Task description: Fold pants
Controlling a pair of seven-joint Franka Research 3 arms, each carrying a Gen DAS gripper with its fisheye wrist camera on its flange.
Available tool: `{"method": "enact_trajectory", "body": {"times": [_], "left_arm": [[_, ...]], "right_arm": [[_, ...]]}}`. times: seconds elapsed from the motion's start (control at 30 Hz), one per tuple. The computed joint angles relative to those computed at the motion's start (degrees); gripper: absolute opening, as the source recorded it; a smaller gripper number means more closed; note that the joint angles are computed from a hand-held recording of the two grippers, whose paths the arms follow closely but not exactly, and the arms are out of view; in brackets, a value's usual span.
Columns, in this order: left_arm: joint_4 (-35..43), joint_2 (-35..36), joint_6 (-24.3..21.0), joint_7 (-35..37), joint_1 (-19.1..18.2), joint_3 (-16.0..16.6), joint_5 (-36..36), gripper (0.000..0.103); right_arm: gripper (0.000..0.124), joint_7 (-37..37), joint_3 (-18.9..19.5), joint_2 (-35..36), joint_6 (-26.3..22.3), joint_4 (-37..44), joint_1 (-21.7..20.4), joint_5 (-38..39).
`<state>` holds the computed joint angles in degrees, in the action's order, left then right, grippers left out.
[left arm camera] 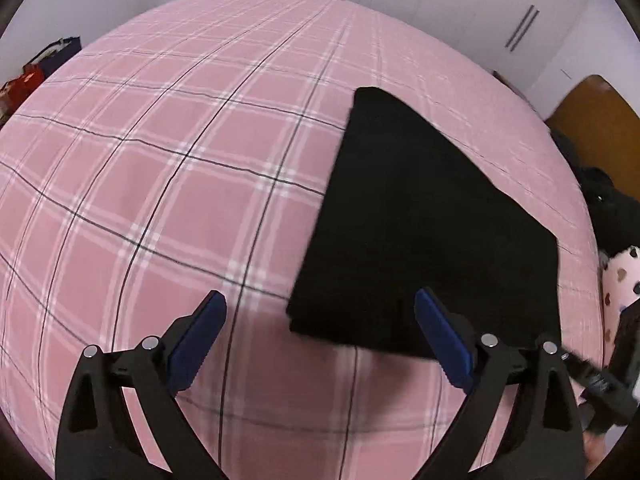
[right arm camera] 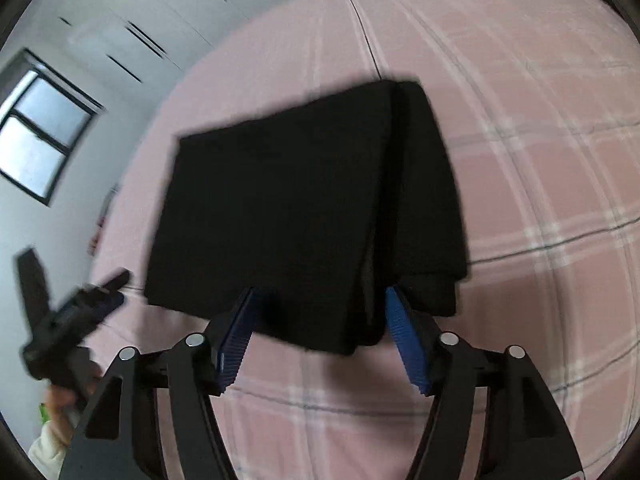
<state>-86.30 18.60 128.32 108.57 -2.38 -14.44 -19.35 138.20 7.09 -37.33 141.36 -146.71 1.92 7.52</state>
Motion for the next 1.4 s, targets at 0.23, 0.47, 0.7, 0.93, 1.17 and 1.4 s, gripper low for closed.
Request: {"method": "enact_trajectory", "body": {"times": [0.23, 0.47, 0.7, 0.93, 1.17, 1.4], "left_arm": [[-0.6, -0.3, 0.8, 7.5, 0.5, -1.1, -3.7, 0.094], [1.5, 4.1, -2.7, 3.6, 1.9, -1.7, -8.4, 0.098], [5.2, 6.6, -6.9, 4.6, 2.8, -3.4, -11.5, 0.054], [6.9, 4.3, -17.3, 8.3, 4.8, -3.4, -15.4, 0.032], [-5.3, -5.2, -8.0, 10.3, 1.8, -0.4, -10.2, 0.050], [-21.6, -21.8, 4.9, 20.0, -1.5, 3.2, -9.1, 0.086]], "right_arm": [[0.013, -7.5, 0.3, 0.3, -5.1, 4.2, -5.1, -10.1], [0.083, -1.8, 1.2, -1.6, -2.9, 1.2, -8.3, -7.3], [0.038, -4.0, -5.6, -0.1, 12.7, -6.9, -0.5, 6.5], [0.033, -9.3, -4.6, -5.7, 6.5, -5.0, -1.9, 6.2], [0.056, 1.6, 4.0, -13.7, -2.3, -7.0, -9.2, 1.4], [0.085, 6.7, 15.1, -14.7, -24.4, 4.9, -7.7, -13.3]]}}
